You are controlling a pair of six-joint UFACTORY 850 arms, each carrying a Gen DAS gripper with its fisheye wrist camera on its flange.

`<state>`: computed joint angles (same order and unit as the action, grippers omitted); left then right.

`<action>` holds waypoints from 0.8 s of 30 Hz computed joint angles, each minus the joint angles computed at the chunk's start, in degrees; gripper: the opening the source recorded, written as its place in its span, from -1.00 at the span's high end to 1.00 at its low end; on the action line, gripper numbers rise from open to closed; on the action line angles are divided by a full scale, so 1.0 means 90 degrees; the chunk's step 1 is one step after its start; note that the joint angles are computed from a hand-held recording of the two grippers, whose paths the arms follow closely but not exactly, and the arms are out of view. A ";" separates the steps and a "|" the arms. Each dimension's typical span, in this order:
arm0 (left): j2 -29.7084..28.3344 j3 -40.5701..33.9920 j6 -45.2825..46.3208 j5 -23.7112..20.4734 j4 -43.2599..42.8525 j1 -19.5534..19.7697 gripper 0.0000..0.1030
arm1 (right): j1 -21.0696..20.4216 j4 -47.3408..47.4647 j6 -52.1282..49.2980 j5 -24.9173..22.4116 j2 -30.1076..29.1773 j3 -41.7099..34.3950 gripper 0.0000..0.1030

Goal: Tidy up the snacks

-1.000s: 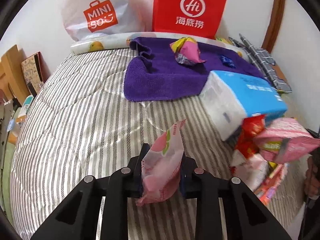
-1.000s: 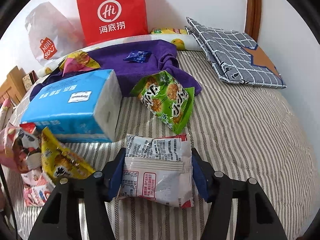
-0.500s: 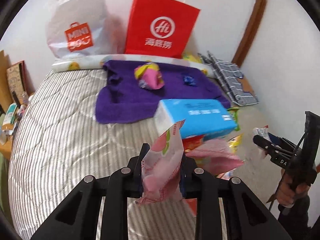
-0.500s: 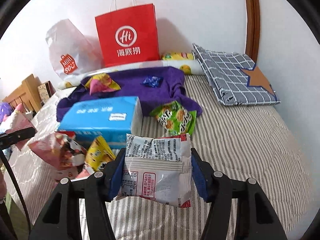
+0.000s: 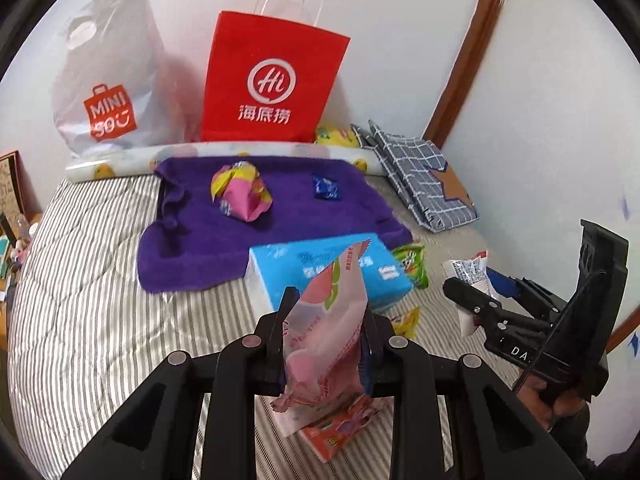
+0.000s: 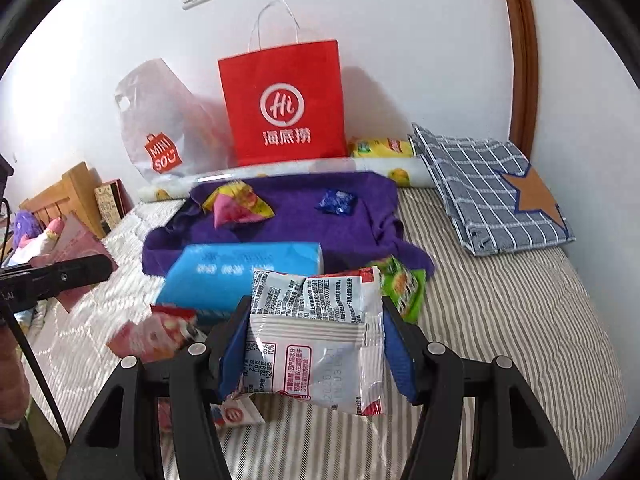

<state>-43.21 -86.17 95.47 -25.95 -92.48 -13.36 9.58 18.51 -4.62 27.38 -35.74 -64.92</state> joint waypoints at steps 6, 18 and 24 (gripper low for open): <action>-0.0149 -0.0361 -0.0558 -0.0150 0.0417 -0.0024 0.50 | -0.0014 0.0304 -0.0259 -0.0084 -0.0040 -0.0241 -0.13; -0.0639 -0.1247 -0.1691 -0.0010 0.1331 -0.0071 0.50 | -0.0186 0.0645 -0.0478 -0.0572 -0.0412 -0.0893 -0.14; -0.0923 -0.1724 -0.2253 0.0041 0.1815 -0.0071 0.50 | -0.0223 0.0619 -0.0497 -0.0768 -0.0642 -0.1311 -0.14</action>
<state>-51.51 -101.69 75.19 -25.57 -76.15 -14.00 7.58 24.08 -9.10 20.47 -41.52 -76.72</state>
